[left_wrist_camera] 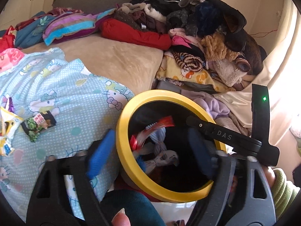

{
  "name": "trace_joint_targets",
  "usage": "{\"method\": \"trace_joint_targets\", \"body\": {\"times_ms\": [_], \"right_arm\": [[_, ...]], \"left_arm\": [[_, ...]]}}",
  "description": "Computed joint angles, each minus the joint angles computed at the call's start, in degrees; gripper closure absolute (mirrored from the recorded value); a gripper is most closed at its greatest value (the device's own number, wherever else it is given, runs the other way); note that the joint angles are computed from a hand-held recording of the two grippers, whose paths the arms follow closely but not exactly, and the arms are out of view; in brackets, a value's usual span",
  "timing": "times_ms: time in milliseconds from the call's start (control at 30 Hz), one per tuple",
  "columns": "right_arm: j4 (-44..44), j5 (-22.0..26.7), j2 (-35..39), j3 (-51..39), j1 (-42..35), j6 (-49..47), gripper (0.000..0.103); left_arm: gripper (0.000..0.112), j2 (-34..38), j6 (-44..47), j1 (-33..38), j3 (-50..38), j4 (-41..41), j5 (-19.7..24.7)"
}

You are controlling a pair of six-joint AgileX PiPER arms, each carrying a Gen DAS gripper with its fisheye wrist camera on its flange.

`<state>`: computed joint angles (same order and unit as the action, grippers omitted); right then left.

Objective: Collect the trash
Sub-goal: 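Open the left tool over the yellow bin while the right tool releases the red wrapper into it, then move both tools back over the remaining candy on the bed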

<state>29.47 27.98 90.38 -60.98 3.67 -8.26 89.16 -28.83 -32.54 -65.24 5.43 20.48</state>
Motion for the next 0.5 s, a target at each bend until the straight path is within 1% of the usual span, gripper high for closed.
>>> {"method": "trace_joint_targets", "body": {"times_ms": [33,100,133,333,500], "right_arm": [[-0.15,-0.12,-0.17,0.07,0.03,0.32,0.046],[-1.16,-0.28,-0.4,-0.06,0.27,1.61,0.042],[-1.83,-0.5,-0.68,0.02,0.49,2.38,0.038],[-4.15,-1.38,-1.72,-0.12,1.75,5.31,0.03],[-5.21,-1.49,-2.12,-0.53,3.6,6.57,0.026]], "left_arm": [[0.024,-0.41,-1.05,-0.08,0.26,1.22,0.01],[0.02,-1.14,-2.91,-0.1,0.7,3.06,0.08],[0.02,-1.47,-4.43,-0.14,0.83,4.51,0.37],[0.02,-3.64,-10.14,0.28,2.2,10.36,1.58],[0.02,-5.78,-15.3,0.4,3.44,15.96,2.79]]}}
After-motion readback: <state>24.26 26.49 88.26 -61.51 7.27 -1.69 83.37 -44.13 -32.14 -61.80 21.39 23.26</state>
